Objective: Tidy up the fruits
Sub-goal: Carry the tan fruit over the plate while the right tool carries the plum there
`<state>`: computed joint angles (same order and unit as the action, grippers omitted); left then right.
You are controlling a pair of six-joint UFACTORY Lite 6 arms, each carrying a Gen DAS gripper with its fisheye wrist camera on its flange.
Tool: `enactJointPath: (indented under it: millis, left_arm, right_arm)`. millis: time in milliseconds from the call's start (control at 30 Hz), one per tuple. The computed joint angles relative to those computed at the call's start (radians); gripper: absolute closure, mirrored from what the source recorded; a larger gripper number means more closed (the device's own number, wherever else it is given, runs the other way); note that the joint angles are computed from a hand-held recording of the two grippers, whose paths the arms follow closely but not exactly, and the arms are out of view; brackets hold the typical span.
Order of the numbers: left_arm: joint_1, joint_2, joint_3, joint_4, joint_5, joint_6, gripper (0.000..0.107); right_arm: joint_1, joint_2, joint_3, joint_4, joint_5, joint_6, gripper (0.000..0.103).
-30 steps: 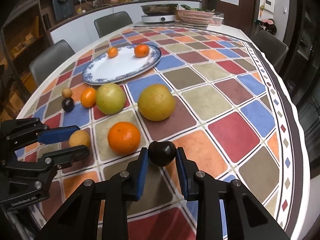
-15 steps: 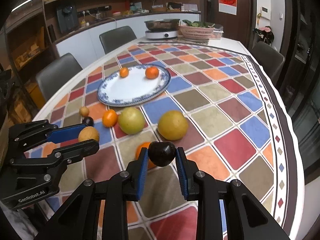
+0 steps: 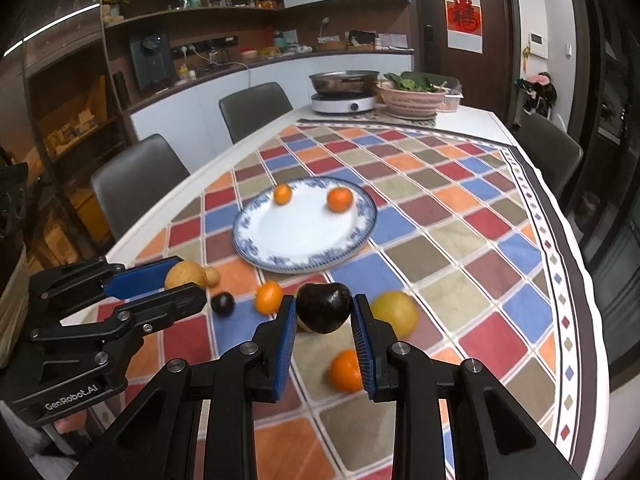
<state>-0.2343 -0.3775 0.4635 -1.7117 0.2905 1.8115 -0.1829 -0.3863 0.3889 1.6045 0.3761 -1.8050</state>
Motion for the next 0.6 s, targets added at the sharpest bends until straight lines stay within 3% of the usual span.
enactJointPath:
  millis: [200, 600]
  left_arm:
    - [0.119, 0.069, 0.091, 0.087, 0.078, -0.006, 0.078]
    - [0.234, 0.322, 0.349, 0.149, 0.166, 0.027, 0.078]
  right_arm:
    - [0.114, 0.037, 0.081, 0.017, -0.067, 0.055, 0.074]
    - [0.24, 0.298, 0.359, 0.008, -0.135, 0.151, 0.074]
